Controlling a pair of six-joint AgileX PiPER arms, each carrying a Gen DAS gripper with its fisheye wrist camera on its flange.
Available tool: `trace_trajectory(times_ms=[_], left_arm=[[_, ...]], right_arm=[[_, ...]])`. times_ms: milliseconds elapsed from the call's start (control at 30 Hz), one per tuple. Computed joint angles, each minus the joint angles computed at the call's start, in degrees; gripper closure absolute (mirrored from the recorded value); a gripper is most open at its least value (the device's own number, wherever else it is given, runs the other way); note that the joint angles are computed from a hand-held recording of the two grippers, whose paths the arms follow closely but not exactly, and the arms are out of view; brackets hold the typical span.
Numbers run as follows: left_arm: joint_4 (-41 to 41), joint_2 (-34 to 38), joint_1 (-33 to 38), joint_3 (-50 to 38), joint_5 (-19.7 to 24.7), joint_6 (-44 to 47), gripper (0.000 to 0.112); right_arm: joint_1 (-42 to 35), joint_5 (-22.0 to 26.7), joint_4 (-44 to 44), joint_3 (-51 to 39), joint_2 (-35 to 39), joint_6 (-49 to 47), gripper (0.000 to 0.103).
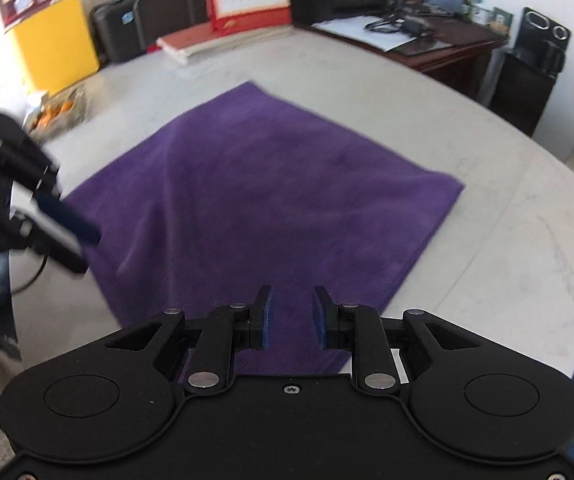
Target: Fold towel
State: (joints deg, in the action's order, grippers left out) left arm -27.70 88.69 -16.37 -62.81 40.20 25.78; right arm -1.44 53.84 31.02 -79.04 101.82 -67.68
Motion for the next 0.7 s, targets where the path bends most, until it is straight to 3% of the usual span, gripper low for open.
trace_trajectory(times_ms=[67, 500, 600, 700], left_arm=[[1.08, 0.84, 0.08, -0.4, 1.43, 6.48, 0.092], [-5.34, 4.96, 0.19, 2.11, -2.91, 36.44, 0.091], [-8.35, 6.73, 1.79, 0.46, -0.35, 42.01, 0.091], [-7.82, 8.08, 2.54, -1.88, 2.8, 42.16, 0.099]], right_arm=[[1.44, -0.69, -1.74, 0.02, 0.54, 0.82, 0.083], [2.88, 3.63, -4.86, -8.48, 6.76, 10.2, 0.083], [2.99, 4.01, -4.9, -8.89, 6.94, 11.89, 0.083], [3.13, 3.77, -4.99, -8.81, 6.95, 12.24, 0.083]])
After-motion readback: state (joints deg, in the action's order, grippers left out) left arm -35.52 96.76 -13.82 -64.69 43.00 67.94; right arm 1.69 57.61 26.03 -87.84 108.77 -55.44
